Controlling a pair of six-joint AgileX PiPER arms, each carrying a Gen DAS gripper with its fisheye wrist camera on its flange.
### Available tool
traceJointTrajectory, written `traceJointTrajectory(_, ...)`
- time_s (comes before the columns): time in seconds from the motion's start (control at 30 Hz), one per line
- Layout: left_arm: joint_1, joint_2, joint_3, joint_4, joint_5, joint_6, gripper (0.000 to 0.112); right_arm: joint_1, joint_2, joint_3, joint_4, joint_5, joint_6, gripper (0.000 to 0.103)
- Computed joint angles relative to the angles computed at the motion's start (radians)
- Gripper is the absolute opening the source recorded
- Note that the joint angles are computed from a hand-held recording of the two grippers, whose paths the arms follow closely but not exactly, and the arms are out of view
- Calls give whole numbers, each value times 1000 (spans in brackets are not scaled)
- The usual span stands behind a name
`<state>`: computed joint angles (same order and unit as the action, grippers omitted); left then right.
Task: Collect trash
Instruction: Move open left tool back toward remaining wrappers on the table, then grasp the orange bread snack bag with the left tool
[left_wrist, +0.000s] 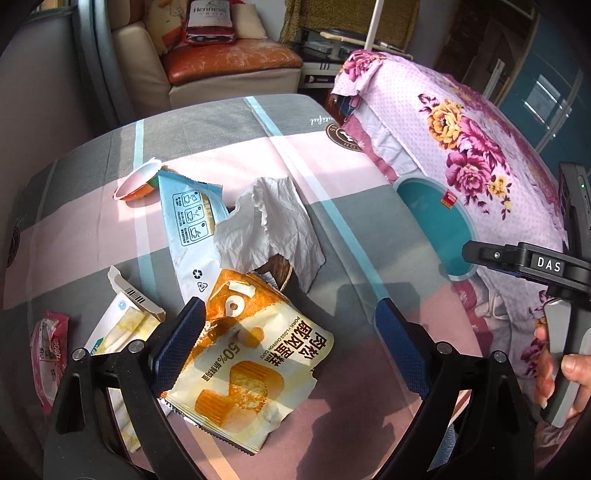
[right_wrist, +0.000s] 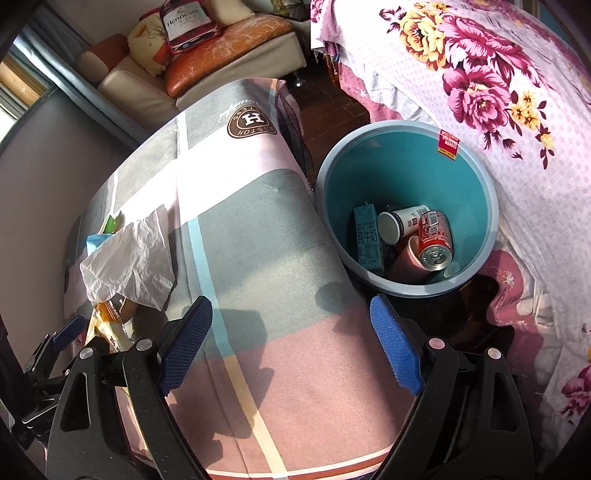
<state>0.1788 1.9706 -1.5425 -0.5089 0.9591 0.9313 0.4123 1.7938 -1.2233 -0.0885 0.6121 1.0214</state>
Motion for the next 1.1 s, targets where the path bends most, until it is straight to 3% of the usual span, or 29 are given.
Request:
traceJointTrajectory(0.37, 113, 27, 71, -43, -55, 197, 93, 81, 98, -109, 76, 57, -74, 84)
traceJointTrajectory(0.87, 117, 91, 82, -36, -65, 230, 93, 132, 178, -245, 66, 165, -87, 84)
traceJointTrajectory(0.93, 124, 82, 103, -54, -74, 256, 86, 136, 188, -262, 65, 177, -89, 84)
traceJointTrajectory(1.0, 125, 71, 116, -50, -78, 265, 58, 142, 202, -283, 61, 191, -87, 84)
traceJointTrajectory(1.1, 137, 50, 132, -71, -73, 278, 43, 151, 220, -312, 60, 209, -87, 84)
